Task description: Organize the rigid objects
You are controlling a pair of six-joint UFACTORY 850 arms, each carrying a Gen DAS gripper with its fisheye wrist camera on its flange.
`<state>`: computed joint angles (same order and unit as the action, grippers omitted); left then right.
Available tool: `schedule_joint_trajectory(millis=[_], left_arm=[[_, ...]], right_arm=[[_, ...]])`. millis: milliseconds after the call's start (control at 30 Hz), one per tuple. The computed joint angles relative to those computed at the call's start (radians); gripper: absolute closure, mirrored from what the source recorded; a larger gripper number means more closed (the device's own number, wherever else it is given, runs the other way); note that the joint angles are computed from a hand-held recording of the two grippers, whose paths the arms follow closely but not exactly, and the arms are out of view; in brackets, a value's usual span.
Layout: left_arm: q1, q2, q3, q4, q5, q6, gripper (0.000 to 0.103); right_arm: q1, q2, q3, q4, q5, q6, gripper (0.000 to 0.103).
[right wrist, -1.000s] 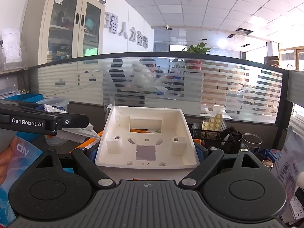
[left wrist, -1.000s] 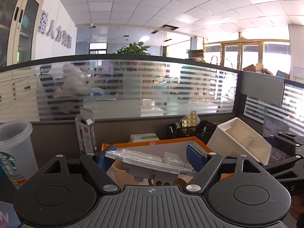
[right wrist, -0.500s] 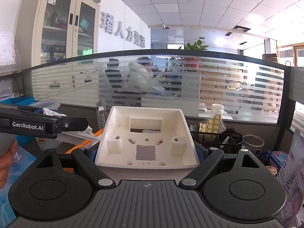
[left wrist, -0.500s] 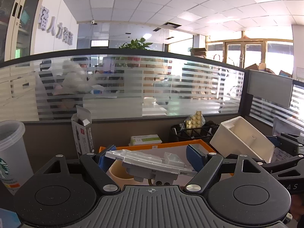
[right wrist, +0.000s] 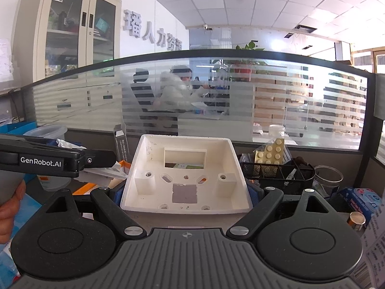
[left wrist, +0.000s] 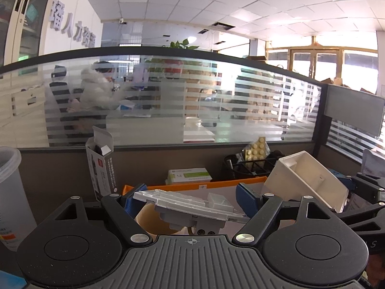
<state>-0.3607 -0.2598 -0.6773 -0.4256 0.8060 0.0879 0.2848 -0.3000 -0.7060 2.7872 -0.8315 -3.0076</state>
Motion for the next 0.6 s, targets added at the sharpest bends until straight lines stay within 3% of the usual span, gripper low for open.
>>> schedule_joint_trajectory(millis=[600], left_arm=[[0.036,-0.117,-0.085,0.058,-0.054,-0.077,0.022]], right_arm=[[0.017,-0.145,-0.130,0.021,0.078,-0.011,0.017]])
